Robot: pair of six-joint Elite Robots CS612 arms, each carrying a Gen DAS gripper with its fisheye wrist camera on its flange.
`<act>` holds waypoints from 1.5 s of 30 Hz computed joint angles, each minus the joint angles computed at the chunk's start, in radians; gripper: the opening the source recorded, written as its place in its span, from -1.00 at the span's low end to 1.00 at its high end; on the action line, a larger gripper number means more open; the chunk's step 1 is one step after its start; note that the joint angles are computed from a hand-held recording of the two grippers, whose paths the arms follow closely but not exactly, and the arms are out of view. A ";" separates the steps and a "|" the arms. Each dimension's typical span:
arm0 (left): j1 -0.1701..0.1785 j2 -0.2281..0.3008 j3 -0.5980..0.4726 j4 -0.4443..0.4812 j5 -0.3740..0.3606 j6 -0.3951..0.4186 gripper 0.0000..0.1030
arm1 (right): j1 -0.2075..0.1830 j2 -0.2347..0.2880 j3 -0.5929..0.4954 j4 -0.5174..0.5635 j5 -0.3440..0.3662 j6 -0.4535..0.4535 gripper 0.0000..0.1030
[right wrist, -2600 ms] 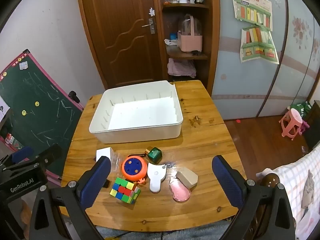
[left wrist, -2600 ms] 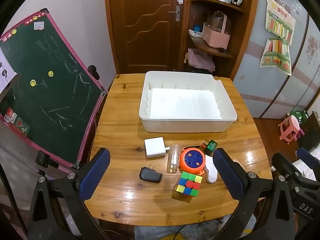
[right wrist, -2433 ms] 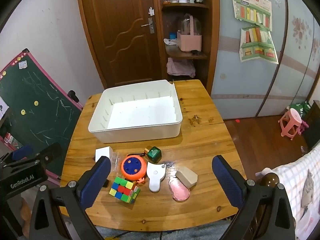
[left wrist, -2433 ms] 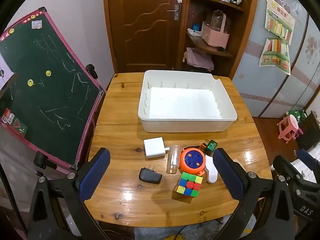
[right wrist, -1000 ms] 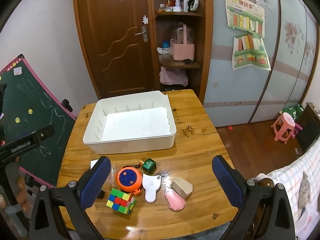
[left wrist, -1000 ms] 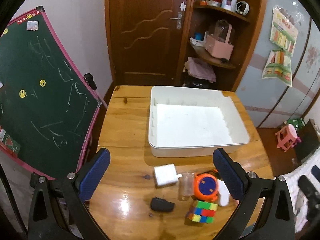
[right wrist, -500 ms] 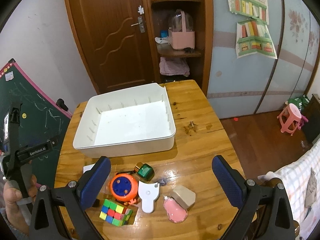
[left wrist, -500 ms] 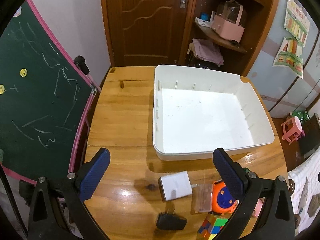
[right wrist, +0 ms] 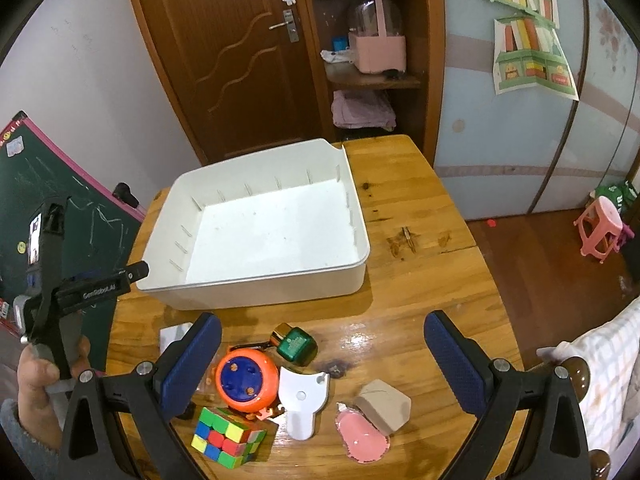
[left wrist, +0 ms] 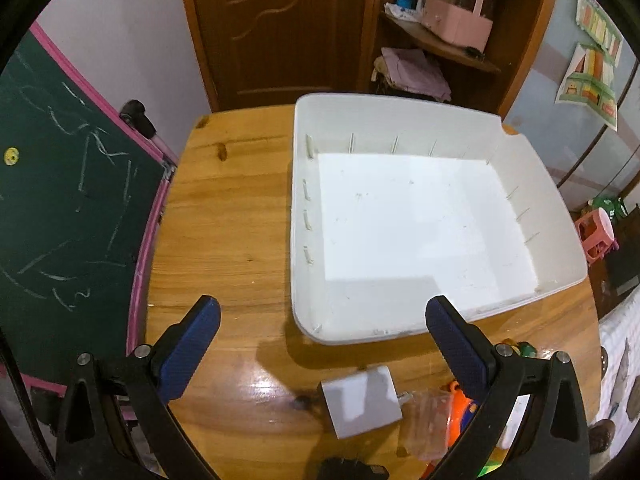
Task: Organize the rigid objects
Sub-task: 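Grasp the white bin's rim with the left gripper and hold it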
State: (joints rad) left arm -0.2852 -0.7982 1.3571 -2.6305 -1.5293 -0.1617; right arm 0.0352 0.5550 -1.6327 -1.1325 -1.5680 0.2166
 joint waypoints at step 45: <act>0.009 0.108 -0.157 0.247 -0.045 -0.042 -0.37 | -0.007 0.020 0.012 0.034 -0.003 -0.052 0.97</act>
State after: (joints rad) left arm -0.2758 -0.6903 1.1997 -2.3838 -1.5741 -0.2037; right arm 0.0286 0.5747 -1.6206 -1.0989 -1.5709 0.1644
